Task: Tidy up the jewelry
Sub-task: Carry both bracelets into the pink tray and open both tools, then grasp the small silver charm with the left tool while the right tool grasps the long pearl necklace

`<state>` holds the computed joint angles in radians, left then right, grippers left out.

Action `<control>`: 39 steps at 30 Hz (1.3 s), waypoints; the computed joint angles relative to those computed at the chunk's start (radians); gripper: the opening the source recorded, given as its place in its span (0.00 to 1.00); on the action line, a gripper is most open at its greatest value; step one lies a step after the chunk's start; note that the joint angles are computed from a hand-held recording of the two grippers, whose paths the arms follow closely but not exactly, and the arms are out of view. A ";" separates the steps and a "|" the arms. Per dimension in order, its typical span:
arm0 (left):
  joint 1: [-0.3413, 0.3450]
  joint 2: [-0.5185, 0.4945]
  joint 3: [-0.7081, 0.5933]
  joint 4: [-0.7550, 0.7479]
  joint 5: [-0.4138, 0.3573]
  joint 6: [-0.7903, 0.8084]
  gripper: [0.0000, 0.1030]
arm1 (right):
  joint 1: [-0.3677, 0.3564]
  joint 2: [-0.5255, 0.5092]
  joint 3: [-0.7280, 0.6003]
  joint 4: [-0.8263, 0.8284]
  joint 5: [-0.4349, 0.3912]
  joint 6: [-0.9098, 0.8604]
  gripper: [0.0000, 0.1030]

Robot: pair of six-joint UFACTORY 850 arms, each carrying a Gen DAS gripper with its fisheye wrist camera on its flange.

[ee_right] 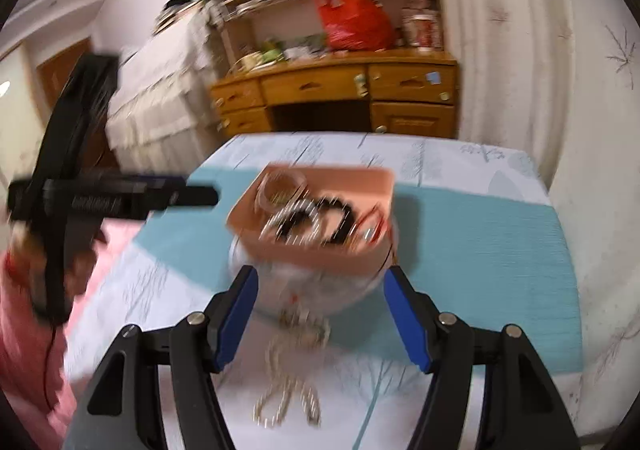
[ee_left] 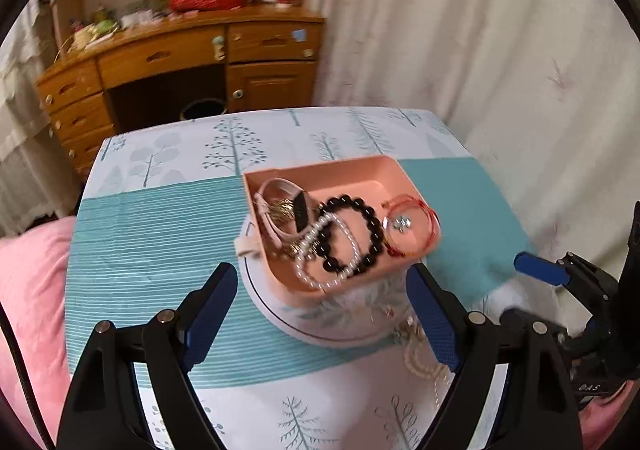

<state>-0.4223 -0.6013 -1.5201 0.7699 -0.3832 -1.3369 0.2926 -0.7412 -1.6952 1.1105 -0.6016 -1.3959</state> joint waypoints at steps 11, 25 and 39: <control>-0.043 -0.062 -0.020 -0.163 -0.031 0.226 0.86 | -0.009 0.130 0.296 0.344 0.079 -0.446 0.64; -0.052 -0.178 -0.112 -0.329 0.011 0.409 0.76 | 0.044 0.102 0.304 0.160 0.198 -0.347 0.64; -0.057 -0.247 -0.217 -0.432 -0.015 0.527 0.35 | 0.050 0.071 0.265 0.019 0.179 -0.204 0.51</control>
<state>-0.4790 -0.8479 -1.7372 0.3377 -0.3983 -0.8095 0.3427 -0.6700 -1.4303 1.1290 -0.4222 -1.5996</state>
